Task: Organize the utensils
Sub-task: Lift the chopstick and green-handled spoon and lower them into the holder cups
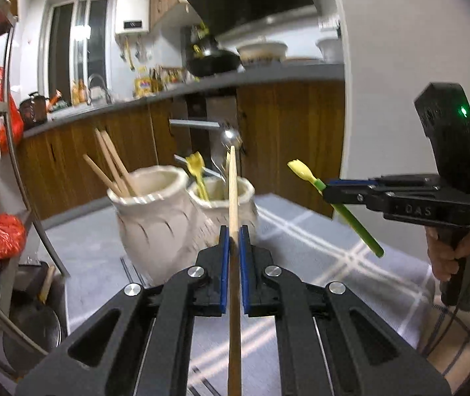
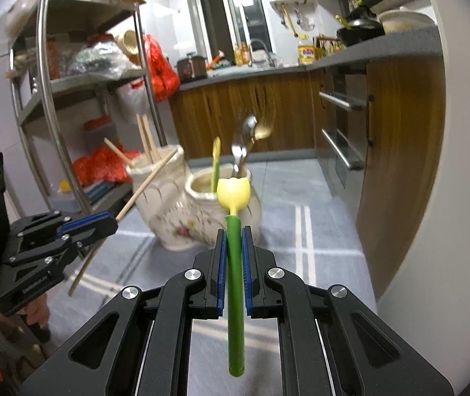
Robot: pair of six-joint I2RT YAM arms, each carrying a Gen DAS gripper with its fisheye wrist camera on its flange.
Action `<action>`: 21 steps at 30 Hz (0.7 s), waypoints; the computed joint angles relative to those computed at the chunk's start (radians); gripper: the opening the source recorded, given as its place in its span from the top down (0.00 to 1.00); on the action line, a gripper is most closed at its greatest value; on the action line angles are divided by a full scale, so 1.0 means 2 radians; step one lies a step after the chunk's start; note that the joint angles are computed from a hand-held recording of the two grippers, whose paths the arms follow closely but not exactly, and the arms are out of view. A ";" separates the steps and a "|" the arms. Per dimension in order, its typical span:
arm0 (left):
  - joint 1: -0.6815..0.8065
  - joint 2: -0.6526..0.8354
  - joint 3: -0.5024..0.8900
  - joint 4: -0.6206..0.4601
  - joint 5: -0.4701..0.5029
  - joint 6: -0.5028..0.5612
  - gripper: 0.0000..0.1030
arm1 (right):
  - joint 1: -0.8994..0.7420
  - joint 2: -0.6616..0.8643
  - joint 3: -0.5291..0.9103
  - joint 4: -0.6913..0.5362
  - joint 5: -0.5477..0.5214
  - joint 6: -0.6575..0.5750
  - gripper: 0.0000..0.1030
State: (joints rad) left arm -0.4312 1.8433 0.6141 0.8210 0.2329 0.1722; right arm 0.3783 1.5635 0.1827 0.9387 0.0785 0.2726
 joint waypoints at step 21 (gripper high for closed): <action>0.091 0.084 0.160 -0.033 0.061 -0.039 0.94 | -0.006 0.067 0.144 -0.032 -0.019 -0.014 0.90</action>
State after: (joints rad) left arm -0.2483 2.0111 0.9345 0.7548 0.3551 0.0947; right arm 0.3656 1.6966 0.4711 0.8746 0.0405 0.2452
